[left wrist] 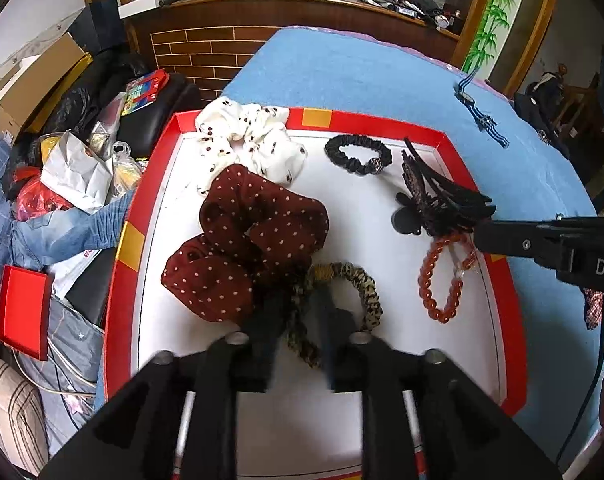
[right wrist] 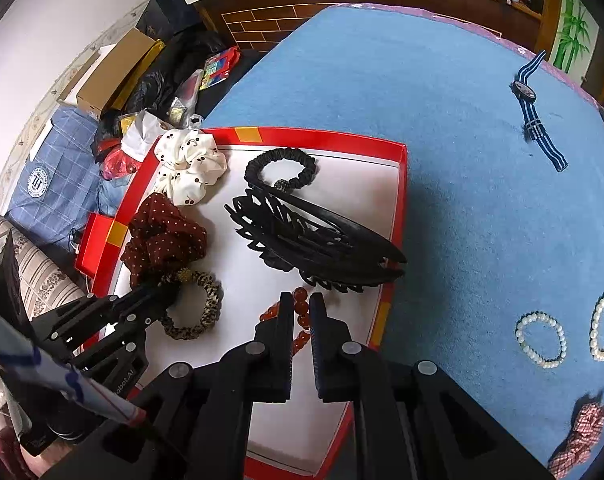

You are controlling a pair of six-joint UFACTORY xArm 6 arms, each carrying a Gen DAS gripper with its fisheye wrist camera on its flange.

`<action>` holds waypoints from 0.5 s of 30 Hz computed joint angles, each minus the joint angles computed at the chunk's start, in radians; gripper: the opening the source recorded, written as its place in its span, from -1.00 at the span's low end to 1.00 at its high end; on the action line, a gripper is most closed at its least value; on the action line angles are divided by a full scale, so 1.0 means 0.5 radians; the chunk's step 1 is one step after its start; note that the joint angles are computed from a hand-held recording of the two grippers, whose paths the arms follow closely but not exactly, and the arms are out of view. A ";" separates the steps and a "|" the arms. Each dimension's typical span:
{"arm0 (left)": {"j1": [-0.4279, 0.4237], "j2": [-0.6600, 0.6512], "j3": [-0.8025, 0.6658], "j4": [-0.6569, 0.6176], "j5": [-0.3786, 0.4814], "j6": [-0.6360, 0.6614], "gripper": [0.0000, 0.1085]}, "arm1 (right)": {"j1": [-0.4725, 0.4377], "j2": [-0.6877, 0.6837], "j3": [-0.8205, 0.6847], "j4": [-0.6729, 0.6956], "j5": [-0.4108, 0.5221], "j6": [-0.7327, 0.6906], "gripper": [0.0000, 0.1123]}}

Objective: Organize jewelry
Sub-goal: 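Open both grippers to drop the tie and bracelet into the box, then move both grippers back to the plaid scrunchie and pale bead bracelet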

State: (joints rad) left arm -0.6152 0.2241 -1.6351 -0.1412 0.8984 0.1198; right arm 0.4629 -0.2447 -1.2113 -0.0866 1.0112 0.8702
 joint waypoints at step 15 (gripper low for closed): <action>-0.079 -0.107 0.008 -0.048 0.003 -0.033 -0.53 | 0.052 -0.202 0.076 -0.007 0.078 0.062 -0.81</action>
